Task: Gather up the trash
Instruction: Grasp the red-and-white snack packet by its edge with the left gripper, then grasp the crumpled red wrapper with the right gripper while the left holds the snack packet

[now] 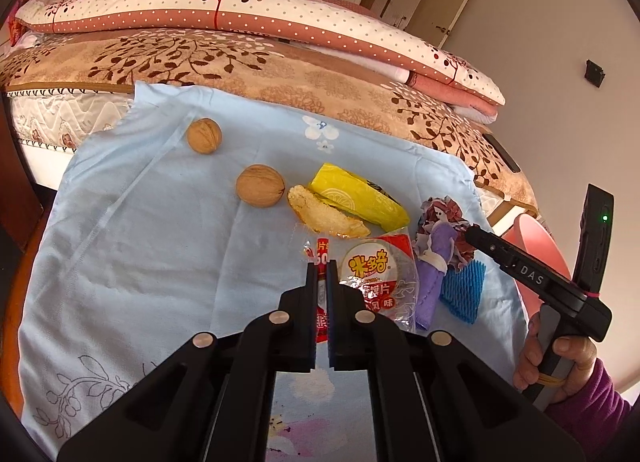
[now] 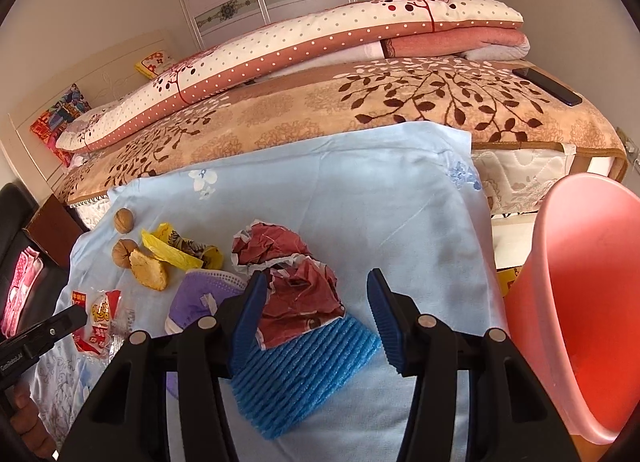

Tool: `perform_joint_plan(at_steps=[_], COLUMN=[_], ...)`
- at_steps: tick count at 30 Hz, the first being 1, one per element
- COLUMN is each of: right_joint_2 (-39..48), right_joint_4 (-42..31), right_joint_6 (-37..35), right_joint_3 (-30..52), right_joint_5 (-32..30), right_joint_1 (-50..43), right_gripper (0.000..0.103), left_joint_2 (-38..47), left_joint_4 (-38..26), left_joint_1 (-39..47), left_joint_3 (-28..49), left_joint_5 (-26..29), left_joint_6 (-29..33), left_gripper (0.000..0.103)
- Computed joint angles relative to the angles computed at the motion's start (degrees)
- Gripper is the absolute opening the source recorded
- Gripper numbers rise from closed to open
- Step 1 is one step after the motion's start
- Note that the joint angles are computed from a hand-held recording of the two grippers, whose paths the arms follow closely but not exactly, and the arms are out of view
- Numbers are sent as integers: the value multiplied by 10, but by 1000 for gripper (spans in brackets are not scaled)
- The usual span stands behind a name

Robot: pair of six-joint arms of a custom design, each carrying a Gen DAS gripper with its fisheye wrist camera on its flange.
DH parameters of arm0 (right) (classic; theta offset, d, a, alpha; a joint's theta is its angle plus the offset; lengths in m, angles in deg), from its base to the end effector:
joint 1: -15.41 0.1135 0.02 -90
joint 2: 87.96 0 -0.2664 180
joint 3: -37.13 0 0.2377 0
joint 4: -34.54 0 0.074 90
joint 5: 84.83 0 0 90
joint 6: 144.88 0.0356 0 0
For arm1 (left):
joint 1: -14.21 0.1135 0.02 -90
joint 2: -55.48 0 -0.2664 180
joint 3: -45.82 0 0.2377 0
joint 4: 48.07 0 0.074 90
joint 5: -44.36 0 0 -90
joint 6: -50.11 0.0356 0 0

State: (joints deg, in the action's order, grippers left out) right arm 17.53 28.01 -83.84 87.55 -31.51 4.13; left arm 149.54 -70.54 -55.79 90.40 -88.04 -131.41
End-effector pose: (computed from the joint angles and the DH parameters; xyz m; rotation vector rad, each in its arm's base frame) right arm 0.2749 -0.0331 0.0851 -0.5711 2.3546 0.5414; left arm 0.0993 -0.2026 0.1032 -0.5824 2.2872 -0.2226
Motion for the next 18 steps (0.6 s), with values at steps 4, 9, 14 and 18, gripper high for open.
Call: perform_joint_plan(at_steps=[4, 9, 14, 18], right_joint_2=[10, -25, -72, -91], right_joint_4=[-2, -17, -62, -123], right_joint_6=[-11, -29, -68, -101], right_joint_3=[2, -16, -28, -15], right_joint_5=[1, -36, -74, -106], right_joint_1=[-1, -35, -84, -129], right_gripper=[25, 23, 23, 23], left_joint_2=[-1, -2, -2, 7], left_joint_4=[-6, -22, -49, -76], left_joint_1=[-3, -6, -13, -20], left_joint_3=[5, 21, 48, 83], left_joint_5=[-5, -14, -32, -49], left_joint_6=[-1, 5, 14, 30], left_gripper=[3, 3, 3, 3])
